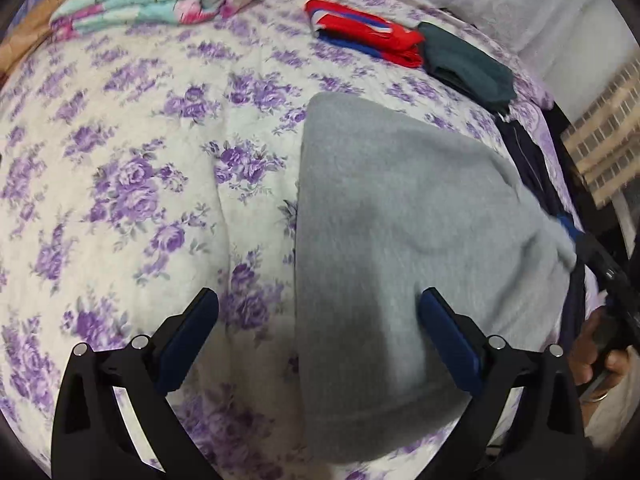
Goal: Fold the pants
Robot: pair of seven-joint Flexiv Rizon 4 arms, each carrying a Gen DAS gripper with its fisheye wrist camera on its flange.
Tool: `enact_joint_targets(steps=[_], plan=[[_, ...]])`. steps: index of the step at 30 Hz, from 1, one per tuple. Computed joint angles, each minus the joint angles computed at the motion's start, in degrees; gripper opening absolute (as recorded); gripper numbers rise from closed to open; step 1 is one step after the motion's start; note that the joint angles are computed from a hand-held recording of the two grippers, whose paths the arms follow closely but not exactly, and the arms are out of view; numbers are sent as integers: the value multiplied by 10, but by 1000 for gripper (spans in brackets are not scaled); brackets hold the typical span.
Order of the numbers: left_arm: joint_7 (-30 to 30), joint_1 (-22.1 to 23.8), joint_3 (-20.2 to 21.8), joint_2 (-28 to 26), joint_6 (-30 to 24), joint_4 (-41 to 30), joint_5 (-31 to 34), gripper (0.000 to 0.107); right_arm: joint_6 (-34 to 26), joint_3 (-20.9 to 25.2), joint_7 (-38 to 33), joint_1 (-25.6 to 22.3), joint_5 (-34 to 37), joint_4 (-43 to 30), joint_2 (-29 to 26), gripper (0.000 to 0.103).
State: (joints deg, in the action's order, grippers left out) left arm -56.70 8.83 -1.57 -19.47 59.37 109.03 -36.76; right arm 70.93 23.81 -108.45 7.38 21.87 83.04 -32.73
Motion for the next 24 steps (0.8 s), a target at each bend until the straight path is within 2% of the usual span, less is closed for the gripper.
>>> enact_joint_targets(steps=[2,3,5,7,11,14,17,19,22,24], plan=[[-8,-12,8,-4,24,9,27,99,-52,-43,78,28,-54,14,2,80],[-15,-12,6,-5,23,12,27,99,-89,-42,83,21,-32,3,-3,81],[-19,-2,2,-1,-6,8,17,99,-106,-13,68,-12,16,-4,-4,85],[-7,9,0,4,-38,1,5,98,-122,20,43,-55,90,-16,-4,94],[-8,20,3,-5,-72,-18,-17,98,-144,26,42,-86,194,-43,-13,98],[-25,36,1,-31,-127,-53,-34,98,-185,21,55,-90,239,-73,-30,98],[-27,53,-11,-61,-183,-87,-63,98,-233,11,67,-79,254,-108,-53,98],[-31,54,-13,-72,-198,-99,-71,98,-240,-8,87,-57,242,-122,-64,98],[-26,47,-12,-72,-187,-97,-70,98,-247,-10,91,-51,243,-133,-74,100],[-23,35,-7,-63,-161,-88,-54,98,-252,-12,85,-47,237,-140,-77,100]])
